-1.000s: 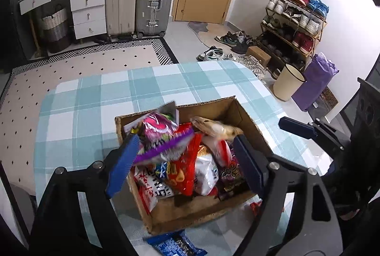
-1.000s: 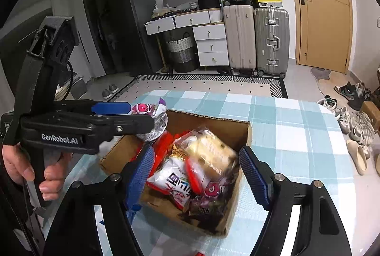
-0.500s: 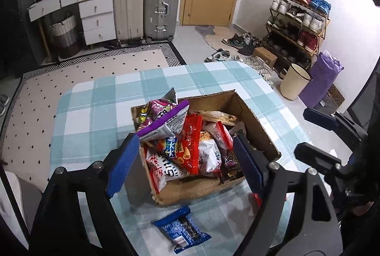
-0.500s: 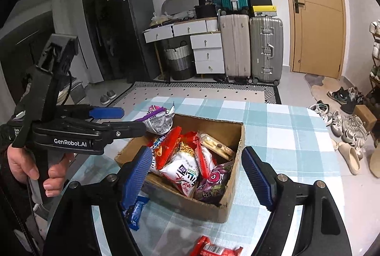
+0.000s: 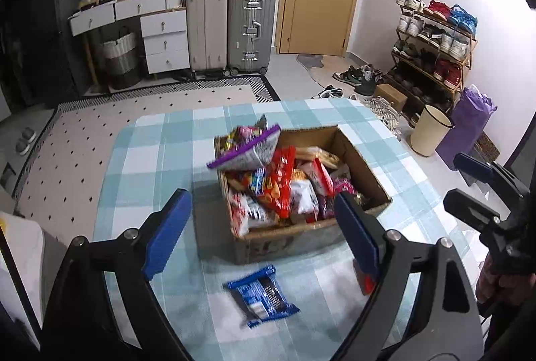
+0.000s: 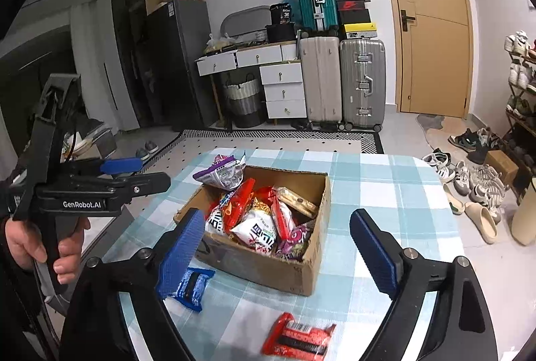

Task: Organize snacks
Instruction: 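Pull both tools back from the box toward the blue and red packs, then grasp the red chocolate bar pack with the right tool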

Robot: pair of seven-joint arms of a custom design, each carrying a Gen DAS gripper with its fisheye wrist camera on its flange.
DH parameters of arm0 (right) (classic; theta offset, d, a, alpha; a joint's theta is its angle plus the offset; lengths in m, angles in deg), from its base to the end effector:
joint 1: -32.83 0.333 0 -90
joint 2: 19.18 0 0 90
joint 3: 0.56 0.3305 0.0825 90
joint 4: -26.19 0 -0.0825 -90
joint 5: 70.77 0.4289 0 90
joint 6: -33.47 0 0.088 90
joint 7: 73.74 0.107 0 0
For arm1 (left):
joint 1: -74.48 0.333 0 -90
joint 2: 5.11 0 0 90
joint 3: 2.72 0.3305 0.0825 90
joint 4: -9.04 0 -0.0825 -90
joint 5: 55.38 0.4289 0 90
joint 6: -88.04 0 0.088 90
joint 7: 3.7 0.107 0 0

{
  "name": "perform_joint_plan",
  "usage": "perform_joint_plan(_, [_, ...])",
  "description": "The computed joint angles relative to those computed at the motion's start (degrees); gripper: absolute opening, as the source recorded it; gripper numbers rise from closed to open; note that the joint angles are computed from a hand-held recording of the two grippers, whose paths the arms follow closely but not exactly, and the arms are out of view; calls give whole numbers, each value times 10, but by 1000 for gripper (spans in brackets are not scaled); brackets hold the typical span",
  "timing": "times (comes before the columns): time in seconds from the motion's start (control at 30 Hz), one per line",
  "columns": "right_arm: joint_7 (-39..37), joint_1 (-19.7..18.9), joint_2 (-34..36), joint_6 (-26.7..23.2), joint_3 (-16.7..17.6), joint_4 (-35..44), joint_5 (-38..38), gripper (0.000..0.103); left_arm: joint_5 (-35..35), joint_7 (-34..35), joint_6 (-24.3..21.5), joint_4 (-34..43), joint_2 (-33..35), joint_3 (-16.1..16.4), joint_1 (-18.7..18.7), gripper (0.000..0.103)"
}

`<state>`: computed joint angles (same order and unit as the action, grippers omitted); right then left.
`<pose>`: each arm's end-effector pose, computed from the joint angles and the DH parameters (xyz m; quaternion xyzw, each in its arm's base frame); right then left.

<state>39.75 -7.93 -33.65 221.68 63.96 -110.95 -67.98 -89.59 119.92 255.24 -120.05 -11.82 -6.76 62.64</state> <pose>0.5067 0.2435 0.4668 -0.6369 0.5967 -0.2622 0.4118 0.5689 -0.1266 0.4880 -0.5303 0.7469 -0.3493 0.1972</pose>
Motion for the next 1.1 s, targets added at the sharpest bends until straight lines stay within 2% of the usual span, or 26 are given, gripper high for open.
perform_joint_plan(0.1, [4,40,-22,2,-31,-20,10,92,8,-14,23,-31,-18,-2,-4,86])
perform_joint_plan(0.2, [8,65,-49,9,-45,-43,23,95,13,-32,45,-66,-39,7,-20,89])
perform_joint_plan(0.3, [6,86,-65,17,-57,-62,40,97,62,-78,88,-100,-52,-1,-19,97])
perform_joint_plan(0.33, [5,95,-69,18,-62,-68,46,97,65,-80,98,-109,-58,6,-28,101])
perform_joint_plan(0.4, [4,107,-75,23,-67,-80,59,97,83,-98,116,-129,-70,10,-34,101])
perform_joint_plan(0.47, [4,115,-85,33,-67,-94,75,98,82,-98,124,-142,-79,34,-60,102])
perform_joint_plan(0.5, [4,119,-88,37,-67,-101,84,98,93,-111,126,-148,-82,31,-56,102])
perform_joint_plan(0.7, [6,107,-104,46,-35,-122,126,101,131,-166,146,-179,-84,30,-53,102])
perform_joint_plan(0.83, [8,95,-103,51,-12,-133,140,101,194,-226,183,-200,-74,-39,24,102])
perform_joint_plan(0.9, [11,83,-98,52,3,-135,143,101,210,-244,196,-207,-69,-58,47,102])
perform_joint_plan(0.97, [14,73,-86,53,15,-137,142,101,223,-252,203,-211,-62,-31,26,102])
perform_joint_plan(1.03, [19,55,-79,52,34,-138,143,101,234,-265,208,-213,-53,-28,29,102])
perform_joint_plan(1.07, [22,45,-74,53,45,-138,141,101,241,-270,210,-214,-48,-4,10,102])
perform_joint_plan(1.1, [25,36,-68,52,53,-137,138,101,248,-277,213,-215,-43,6,2,102])
